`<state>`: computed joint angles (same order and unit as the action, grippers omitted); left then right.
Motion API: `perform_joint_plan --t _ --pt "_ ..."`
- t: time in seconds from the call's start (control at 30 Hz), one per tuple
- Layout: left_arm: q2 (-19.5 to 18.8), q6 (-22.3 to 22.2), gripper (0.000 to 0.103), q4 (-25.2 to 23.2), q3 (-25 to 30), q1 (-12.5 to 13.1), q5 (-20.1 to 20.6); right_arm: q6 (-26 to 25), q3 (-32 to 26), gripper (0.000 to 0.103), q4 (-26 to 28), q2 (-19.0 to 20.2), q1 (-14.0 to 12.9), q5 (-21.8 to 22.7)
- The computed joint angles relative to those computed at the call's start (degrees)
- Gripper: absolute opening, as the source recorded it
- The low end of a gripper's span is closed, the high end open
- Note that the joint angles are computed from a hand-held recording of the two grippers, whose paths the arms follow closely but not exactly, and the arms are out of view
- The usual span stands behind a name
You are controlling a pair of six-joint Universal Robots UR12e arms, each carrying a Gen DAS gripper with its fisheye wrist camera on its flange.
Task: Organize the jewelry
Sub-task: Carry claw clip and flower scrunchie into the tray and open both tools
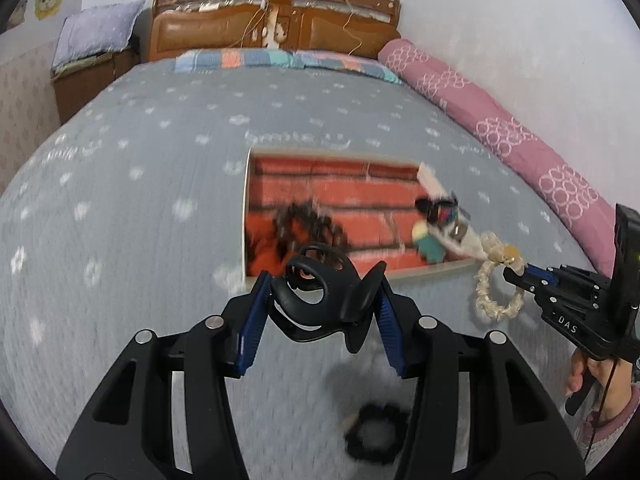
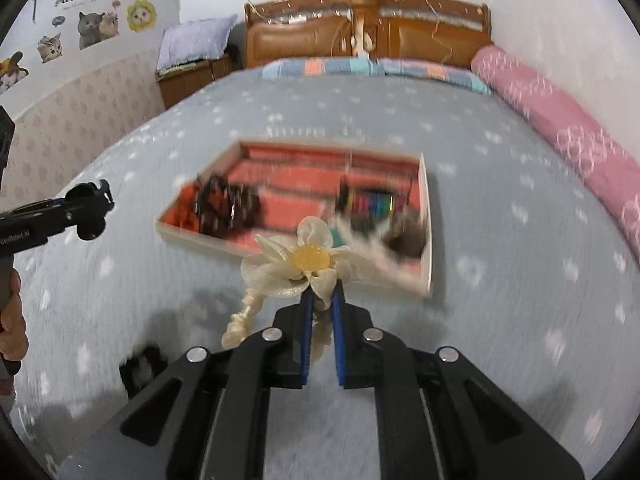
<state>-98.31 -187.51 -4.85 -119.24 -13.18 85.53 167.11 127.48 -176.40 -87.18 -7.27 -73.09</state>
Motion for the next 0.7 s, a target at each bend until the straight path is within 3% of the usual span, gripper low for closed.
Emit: perform_joint_plan --t 0.23,0.3,0.4,0.6,0.7 --pt "-5.67 -1.5 0.049 -2.98 9.62 0.22 -0.94 3.58 -7.63 0.01 0.18 5.95 -0.32 -0.23" --pt "-7.69 -2.8 0.049 -4.01 11.87 0.41 -1.24 7.77 -9.21 0.01 -1.73 8.02 -1.53 2.21" --pt "-10.86 -4.09 0.049 -4.18 14.19 0.47 -0.16 8.09 -11.23 0.01 -3.6 10.77 -1.27 1.08" --pt "-14.97 -3.71 0.049 -4.66 15.94 -0.07 3.3 9.1 -12.35 0.011 -7.26 14.72 -0.46 -0.69" --pt "-15.75 -2.35 0.049 -4.87 15.9 -0.25 4.28 8.9 -12.33 0.018 -7.99 15.39 -0.6 0.49"
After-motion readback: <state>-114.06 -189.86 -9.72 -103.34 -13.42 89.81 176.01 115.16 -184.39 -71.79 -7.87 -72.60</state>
